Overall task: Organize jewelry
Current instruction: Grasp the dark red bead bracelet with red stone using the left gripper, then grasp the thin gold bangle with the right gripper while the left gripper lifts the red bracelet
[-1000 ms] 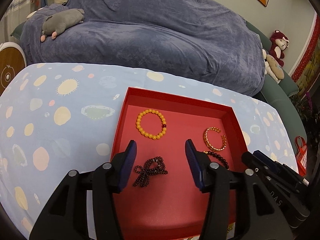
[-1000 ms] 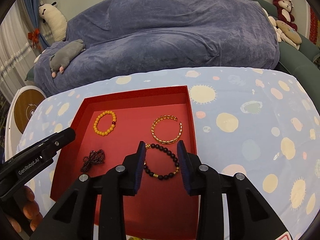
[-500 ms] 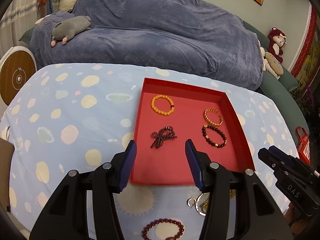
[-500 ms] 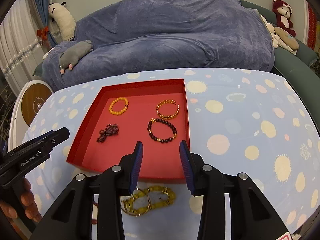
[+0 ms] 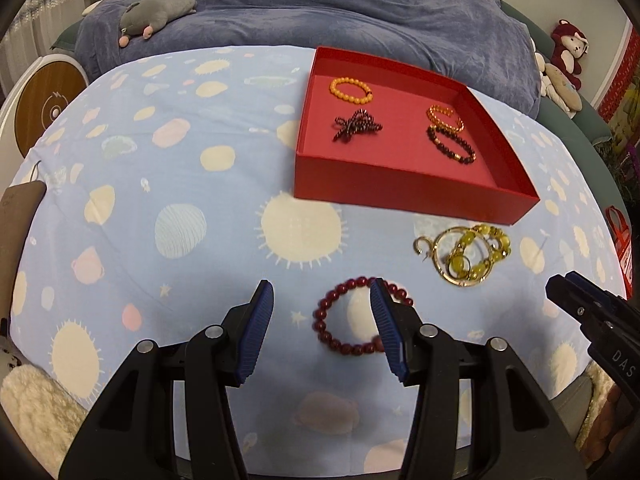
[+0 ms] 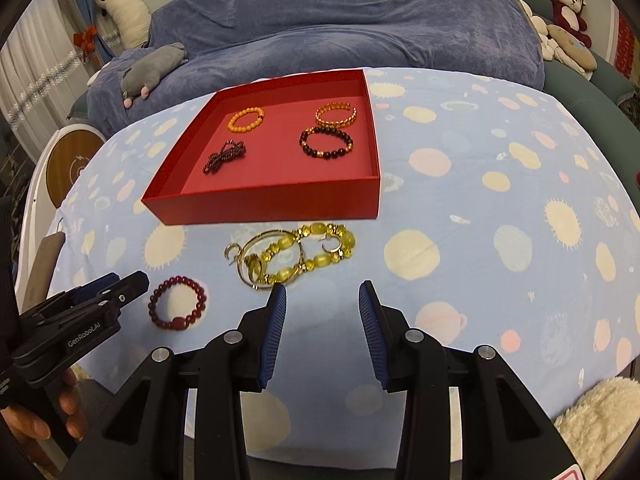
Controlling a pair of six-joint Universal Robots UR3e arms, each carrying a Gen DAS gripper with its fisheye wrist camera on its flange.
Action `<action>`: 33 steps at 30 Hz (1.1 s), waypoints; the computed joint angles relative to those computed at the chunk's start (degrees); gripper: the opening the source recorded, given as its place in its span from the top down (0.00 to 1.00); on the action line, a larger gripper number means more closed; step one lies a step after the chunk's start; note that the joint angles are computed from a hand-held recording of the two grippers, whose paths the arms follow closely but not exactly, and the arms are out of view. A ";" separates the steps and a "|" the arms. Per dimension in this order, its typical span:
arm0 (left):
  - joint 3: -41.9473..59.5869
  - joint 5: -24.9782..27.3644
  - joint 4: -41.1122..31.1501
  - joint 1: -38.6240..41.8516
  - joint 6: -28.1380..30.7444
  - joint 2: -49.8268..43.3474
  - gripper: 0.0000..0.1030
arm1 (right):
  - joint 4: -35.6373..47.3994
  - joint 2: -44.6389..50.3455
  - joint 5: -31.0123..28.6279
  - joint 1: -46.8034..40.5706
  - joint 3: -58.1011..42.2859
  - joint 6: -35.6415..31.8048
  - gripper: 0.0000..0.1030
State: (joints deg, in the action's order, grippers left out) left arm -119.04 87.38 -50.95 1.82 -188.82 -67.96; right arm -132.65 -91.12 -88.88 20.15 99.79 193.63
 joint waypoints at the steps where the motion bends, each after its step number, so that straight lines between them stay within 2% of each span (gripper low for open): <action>1: -0.74 0.19 0.19 -0.38 -0.07 0.12 0.53 | -0.02 -0.52 0.01 0.25 0.85 0.07 0.63; 9: -3.32 1.52 2.75 -2.63 -0.49 -1.51 0.54 | 0.29 -2.22 0.30 1.17 3.95 1.13 0.63; 12: -4.04 2.31 4.16 -3.10 -1.14 -2.14 0.59 | 0.26 -2.11 0.24 1.55 4.19 1.15 0.63; 16: -4.30 4.50 5.93 -4.60 -0.85 -3.06 0.61 | 0.34 -1.81 0.30 1.78 4.10 1.22 0.63; 19: -4.41 6.04 7.06 -5.16 -0.73 -3.68 0.75 | 0.28 -1.71 0.36 1.96 4.33 1.42 0.63; 21: -4.29 5.77 7.03 -4.92 -0.27 -3.75 0.90 | 0.36 -1.56 0.31 2.15 4.32 1.39 0.63; 22: -4.26 5.35 6.87 -4.69 0.04 -3.66 0.92 | 0.43 -1.41 0.25 2.29 4.21 1.40 0.63; 27: -4.59 6.23 7.14 -6.16 0.30 -3.21 0.93 | 0.62 -1.21 0.05 2.66 4.17 1.44 0.63; 33: -5.91 4.87 5.91 -4.75 -1.02 1.00 0.93 | 0.34 -0.92 0.18 2.80 4.22 1.50 0.63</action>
